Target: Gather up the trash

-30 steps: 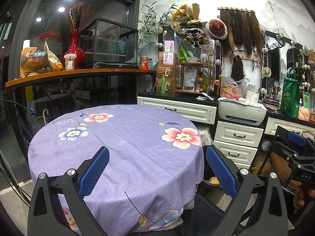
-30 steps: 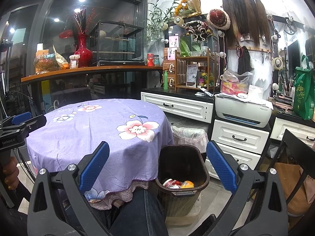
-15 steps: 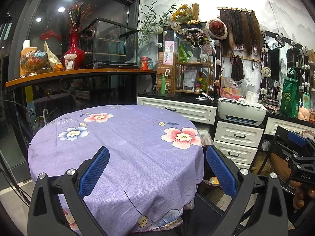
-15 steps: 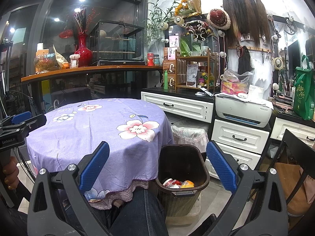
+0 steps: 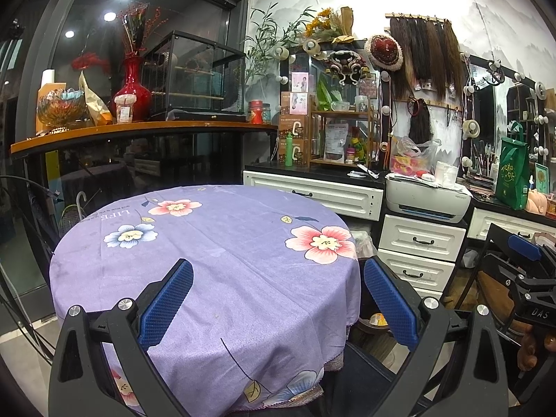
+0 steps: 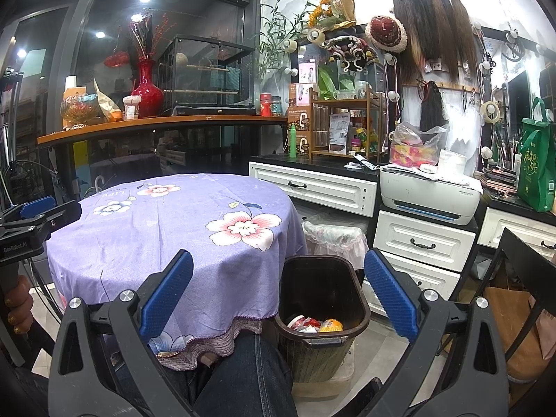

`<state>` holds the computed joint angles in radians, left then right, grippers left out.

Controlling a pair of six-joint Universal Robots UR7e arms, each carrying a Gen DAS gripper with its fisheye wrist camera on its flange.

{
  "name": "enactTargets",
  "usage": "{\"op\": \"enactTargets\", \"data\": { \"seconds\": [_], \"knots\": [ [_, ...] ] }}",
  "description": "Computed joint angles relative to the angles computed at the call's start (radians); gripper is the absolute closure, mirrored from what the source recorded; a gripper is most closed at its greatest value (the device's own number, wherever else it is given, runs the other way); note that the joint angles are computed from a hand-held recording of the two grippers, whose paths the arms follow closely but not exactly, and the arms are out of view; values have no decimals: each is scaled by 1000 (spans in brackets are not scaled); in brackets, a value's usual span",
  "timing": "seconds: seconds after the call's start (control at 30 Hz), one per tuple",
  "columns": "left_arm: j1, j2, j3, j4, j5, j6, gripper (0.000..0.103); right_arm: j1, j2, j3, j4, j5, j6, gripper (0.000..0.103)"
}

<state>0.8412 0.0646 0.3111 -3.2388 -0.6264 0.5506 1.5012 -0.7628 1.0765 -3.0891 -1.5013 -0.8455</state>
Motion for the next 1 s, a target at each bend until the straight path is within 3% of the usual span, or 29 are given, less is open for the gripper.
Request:
{"op": "enactTargets", "data": {
  "seconds": [1.0],
  "knots": [
    [0, 1, -3, 4, 1, -2, 5, 1, 0, 1, 1, -1, -1, 6]
  ]
}}
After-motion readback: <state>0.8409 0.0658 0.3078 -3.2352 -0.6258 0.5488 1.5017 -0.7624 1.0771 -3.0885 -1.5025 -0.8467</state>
